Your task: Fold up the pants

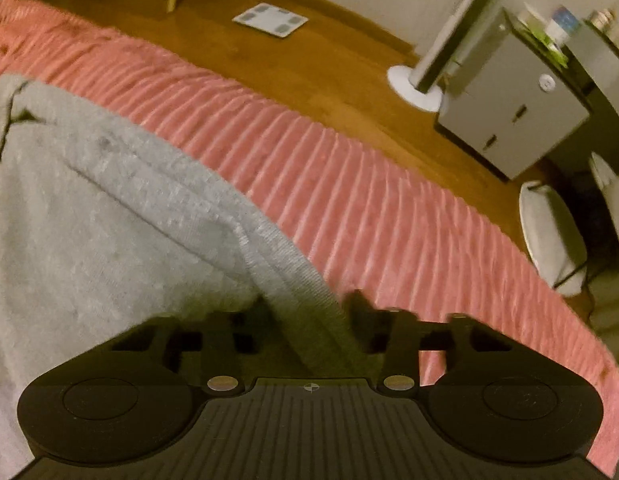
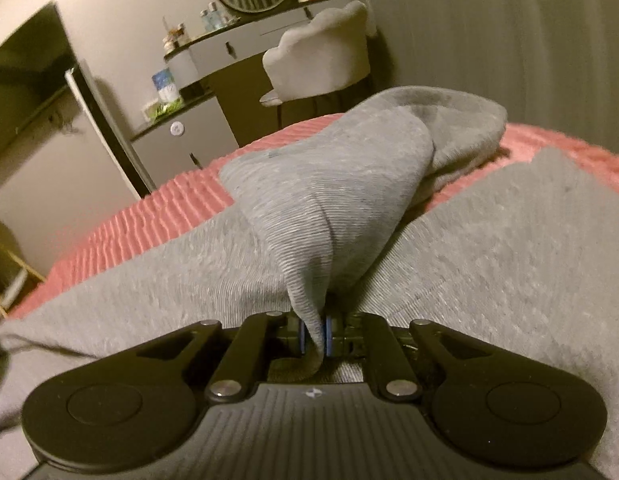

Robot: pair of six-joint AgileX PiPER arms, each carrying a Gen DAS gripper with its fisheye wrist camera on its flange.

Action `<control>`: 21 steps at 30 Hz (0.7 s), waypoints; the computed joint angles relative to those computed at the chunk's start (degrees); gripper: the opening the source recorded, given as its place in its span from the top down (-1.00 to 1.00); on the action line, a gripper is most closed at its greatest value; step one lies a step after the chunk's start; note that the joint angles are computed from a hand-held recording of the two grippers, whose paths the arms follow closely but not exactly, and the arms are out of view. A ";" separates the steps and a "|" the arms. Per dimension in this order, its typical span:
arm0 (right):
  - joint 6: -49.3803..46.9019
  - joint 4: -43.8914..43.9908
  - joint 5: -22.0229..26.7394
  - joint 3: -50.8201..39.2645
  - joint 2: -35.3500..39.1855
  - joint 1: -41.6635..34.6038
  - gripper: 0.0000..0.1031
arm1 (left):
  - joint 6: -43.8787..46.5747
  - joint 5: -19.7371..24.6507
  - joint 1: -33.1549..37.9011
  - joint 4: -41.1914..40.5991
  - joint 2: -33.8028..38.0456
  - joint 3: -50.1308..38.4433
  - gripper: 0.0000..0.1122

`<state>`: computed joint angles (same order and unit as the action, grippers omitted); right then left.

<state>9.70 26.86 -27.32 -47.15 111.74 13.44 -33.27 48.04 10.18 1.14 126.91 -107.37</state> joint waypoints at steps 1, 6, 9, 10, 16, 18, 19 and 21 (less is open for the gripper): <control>1.11 -1.22 0.21 -0.05 0.07 -0.36 0.82 | 0.90 -0.27 0.15 -0.38 -0.42 0.72 0.53; -4.66 -0.48 -0.81 -0.36 0.71 0.12 0.79 | 8.57 -6.12 4.55 -11.46 -6.55 11.81 0.81; 4.71 -8.69 0.04 0.21 -0.17 -2.10 0.79 | 12.35 -9.04 5.33 -14.86 -11.48 18.07 0.83; 10.44 -13.06 0.32 0.59 -0.59 -3.46 0.87 | 14.31 -9.86 5.80 -16.36 -13.91 20.72 0.83; 36.11 -35.15 -3.94 9.71 -12.59 -10.64 0.91 | 32.46 -11.03 12.34 -31.59 -32.62 38.22 0.84; 41.79 -41.41 -4.00 13.38 -19.71 -13.58 0.91 | 38.33 -10.31 14.79 -34.42 -41.55 45.69 0.84; 46.88 -47.14 -4.47 15.80 -23.59 -16.12 0.91 | 39.92 -9.56 15.68 -34.77 -45.94 49.05 0.84; 56.89 -58.60 -4.45 20.53 -31.06 -21.47 0.91 | 44.81 -7.20 19.02 -37.26 -56.15 57.03 0.83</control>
